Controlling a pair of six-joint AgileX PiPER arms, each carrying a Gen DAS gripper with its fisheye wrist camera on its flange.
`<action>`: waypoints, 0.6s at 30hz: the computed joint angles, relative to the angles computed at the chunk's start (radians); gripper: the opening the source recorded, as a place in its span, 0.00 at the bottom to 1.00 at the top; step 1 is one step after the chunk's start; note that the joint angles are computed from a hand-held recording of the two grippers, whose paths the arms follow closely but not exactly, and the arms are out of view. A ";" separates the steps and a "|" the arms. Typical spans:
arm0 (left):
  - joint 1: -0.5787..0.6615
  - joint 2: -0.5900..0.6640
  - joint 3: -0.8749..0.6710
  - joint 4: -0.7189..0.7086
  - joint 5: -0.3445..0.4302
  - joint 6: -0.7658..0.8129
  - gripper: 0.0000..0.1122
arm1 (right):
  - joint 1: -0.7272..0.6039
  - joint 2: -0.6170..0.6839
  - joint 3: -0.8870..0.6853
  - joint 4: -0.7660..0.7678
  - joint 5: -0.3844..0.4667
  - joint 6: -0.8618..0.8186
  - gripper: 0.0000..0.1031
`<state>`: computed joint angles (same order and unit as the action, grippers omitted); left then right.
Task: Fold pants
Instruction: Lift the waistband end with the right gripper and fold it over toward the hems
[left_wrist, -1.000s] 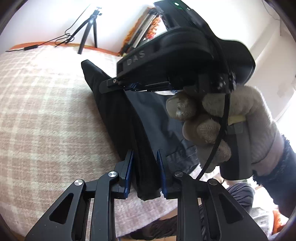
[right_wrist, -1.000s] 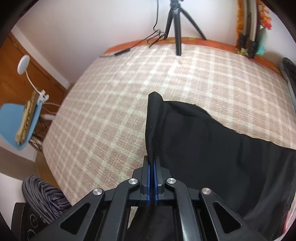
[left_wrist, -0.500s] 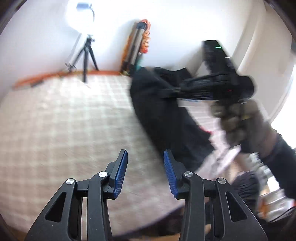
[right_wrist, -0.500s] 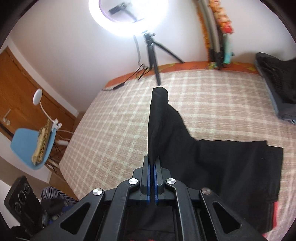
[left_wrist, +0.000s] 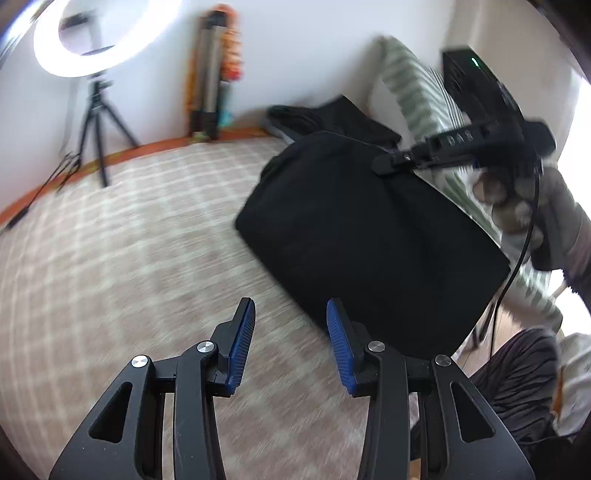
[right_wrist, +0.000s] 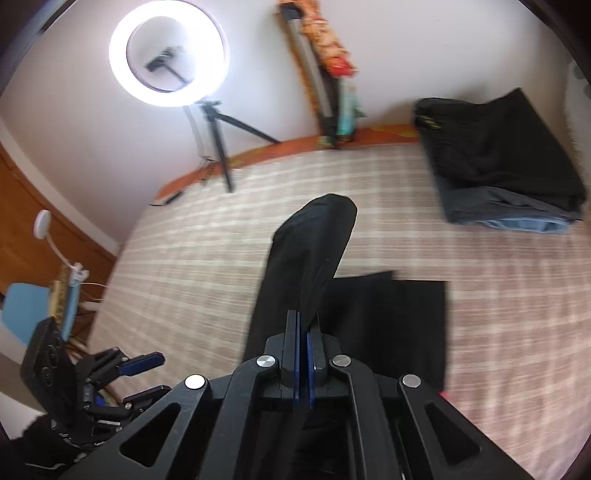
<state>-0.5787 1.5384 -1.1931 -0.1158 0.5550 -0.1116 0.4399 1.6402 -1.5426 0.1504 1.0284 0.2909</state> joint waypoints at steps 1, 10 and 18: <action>-0.015 0.026 -0.026 0.003 0.003 0.001 0.35 | -0.010 0.001 0.002 -0.020 0.014 -0.002 0.00; -0.155 0.201 -0.201 0.097 0.037 -0.019 0.35 | -0.102 0.053 0.019 -0.069 0.034 -0.100 0.00; -0.227 0.296 -0.251 0.163 0.067 -0.041 0.33 | -0.159 0.053 0.149 -0.027 -0.059 -0.167 0.00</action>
<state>-0.8061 1.8342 -1.4442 0.0472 0.6218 -0.1523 0.2809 1.6934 -1.3940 0.1232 0.9695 0.1239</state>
